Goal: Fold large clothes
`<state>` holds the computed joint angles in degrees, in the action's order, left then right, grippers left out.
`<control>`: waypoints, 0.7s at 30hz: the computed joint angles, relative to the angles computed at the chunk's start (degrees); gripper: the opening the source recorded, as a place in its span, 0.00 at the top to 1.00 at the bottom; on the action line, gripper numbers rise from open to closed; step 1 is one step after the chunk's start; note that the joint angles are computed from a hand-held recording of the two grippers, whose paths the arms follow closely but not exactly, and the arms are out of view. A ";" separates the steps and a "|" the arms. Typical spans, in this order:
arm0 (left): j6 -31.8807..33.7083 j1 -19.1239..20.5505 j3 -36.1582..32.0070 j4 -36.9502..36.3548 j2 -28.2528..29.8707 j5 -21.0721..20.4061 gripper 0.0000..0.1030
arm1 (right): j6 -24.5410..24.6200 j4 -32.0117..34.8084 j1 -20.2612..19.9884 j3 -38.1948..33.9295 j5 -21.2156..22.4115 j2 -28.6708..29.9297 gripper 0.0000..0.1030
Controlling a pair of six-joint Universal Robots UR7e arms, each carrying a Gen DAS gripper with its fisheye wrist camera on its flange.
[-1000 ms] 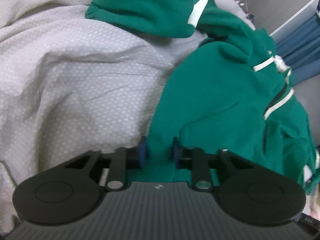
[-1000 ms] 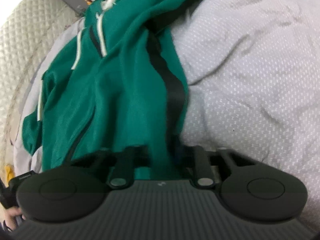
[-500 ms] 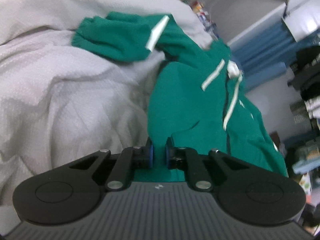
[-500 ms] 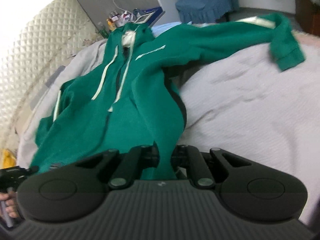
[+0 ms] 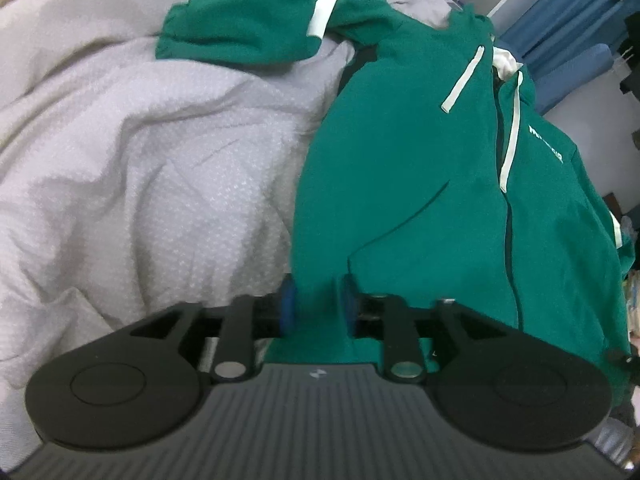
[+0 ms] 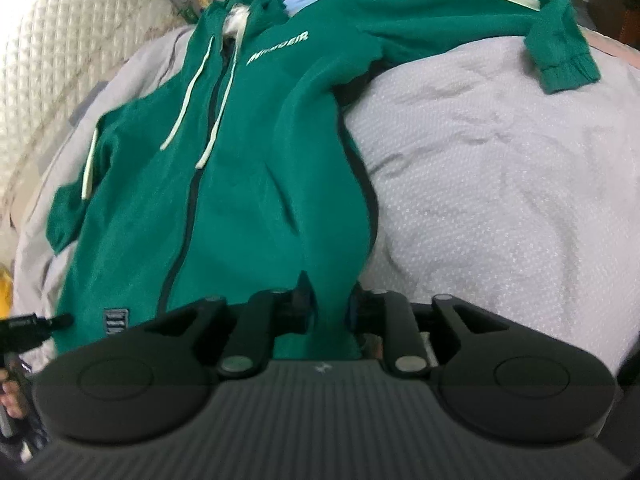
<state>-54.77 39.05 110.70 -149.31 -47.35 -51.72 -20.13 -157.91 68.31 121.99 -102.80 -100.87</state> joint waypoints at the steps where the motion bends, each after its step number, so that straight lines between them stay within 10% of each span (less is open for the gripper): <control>1: -0.44 -0.79 0.43 0.19 -0.27 1.89 0.43 | 0.42 0.35 -0.75 -0.12 1.74 -0.51 0.64; 4: 1.06 -1.94 0.72 -2.07 -0.05 5.34 0.41 | 2.04 0.34 -4.18 -0.32 9.47 -2.35 0.43; 11: 11.60 -5.07 -3.93 -12.98 5.79 11.26 0.33 | 0.91 -12.92 -10.27 -2.48 19.69 1.54 0.43; 21: 25.74 -2.79 -19.92 -26.56 24.89 10.53 0.32 | 4.07 -40.63 -15.46 -14.46 13.06 20.31 0.43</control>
